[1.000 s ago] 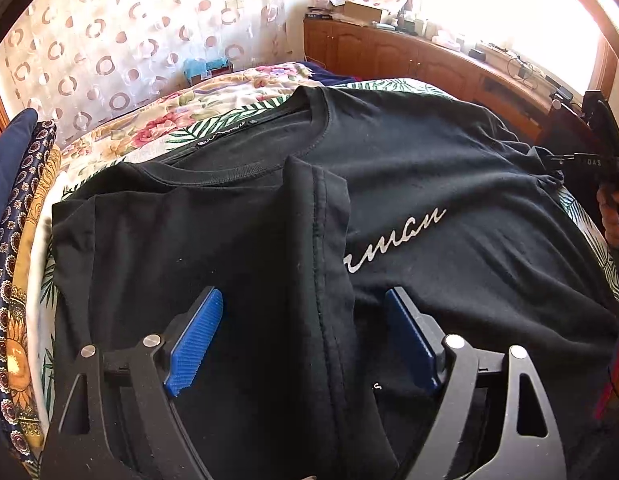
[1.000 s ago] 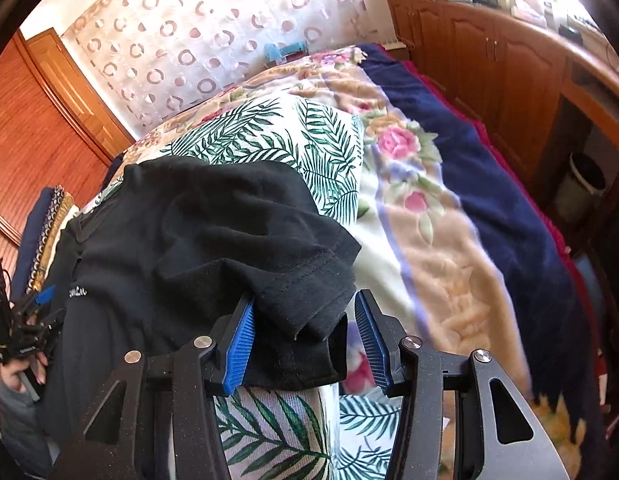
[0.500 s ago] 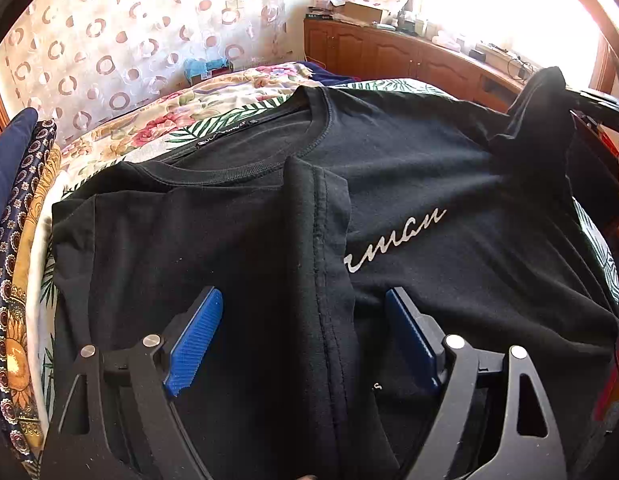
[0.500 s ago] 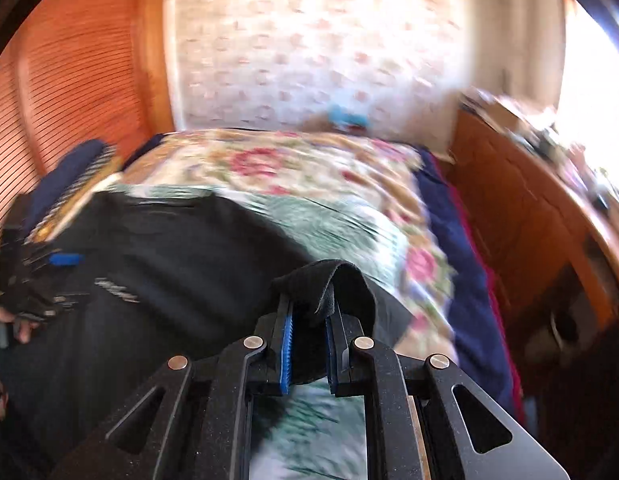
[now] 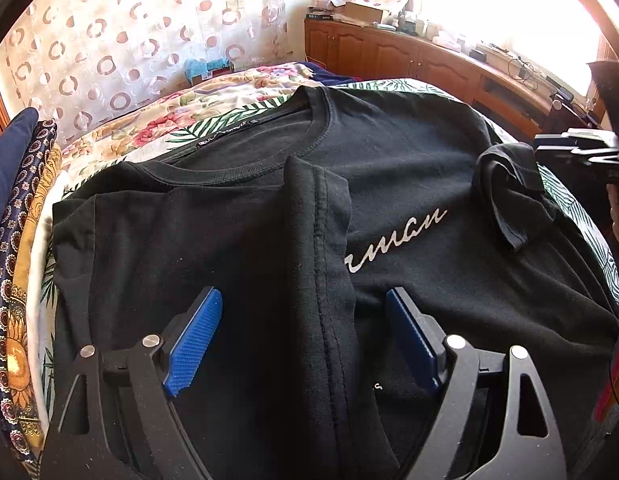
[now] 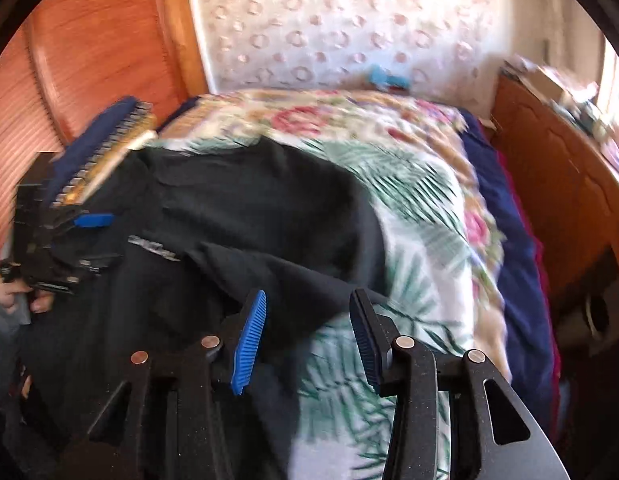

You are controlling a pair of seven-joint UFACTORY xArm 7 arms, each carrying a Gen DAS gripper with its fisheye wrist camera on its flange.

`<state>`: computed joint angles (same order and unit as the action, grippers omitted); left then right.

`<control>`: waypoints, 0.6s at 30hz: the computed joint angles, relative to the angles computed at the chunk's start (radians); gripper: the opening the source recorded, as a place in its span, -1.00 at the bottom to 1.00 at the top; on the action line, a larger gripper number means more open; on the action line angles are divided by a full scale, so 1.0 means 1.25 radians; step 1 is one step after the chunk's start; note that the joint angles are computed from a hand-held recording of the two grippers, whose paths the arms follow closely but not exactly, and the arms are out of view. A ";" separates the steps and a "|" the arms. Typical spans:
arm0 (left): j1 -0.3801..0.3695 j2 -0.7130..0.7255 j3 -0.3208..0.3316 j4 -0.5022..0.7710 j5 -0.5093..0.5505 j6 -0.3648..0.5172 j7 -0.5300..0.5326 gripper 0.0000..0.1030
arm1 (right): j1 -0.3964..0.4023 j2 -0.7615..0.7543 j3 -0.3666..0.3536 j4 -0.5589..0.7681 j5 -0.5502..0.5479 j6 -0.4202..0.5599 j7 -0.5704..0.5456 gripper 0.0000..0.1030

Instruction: Fold small clothes

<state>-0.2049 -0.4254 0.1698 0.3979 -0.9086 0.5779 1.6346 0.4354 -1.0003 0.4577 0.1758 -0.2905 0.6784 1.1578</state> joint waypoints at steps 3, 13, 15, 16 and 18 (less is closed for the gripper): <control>0.000 -0.001 -0.001 -0.001 0.000 0.000 0.000 0.63 | -0.031 0.077 -0.017 0.013 0.016 -0.072 0.021 -0.12; 0.000 0.000 -0.002 -0.001 -0.004 -0.006 -0.001 0.64 | -0.146 0.152 0.034 0.086 -0.093 -0.202 -0.007 -0.93; 0.000 -0.001 -0.001 -0.001 -0.004 -0.007 -0.003 0.64 | -0.190 0.198 0.046 0.135 -0.129 -0.222 -0.040 -0.93; 0.000 -0.001 -0.001 -0.001 -0.004 -0.007 -0.003 0.64 | -0.222 0.238 0.046 0.168 -0.151 -0.244 -0.062 -0.93; 0.000 -0.001 0.000 -0.001 -0.003 -0.006 -0.003 0.64 | -0.274 0.305 0.068 0.232 -0.186 -0.258 -0.080 -0.93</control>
<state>-0.2050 -0.4269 0.1699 0.3968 -0.9128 0.5702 1.6305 0.0930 -0.6197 0.5432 0.4654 -0.5225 0.3559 1.0583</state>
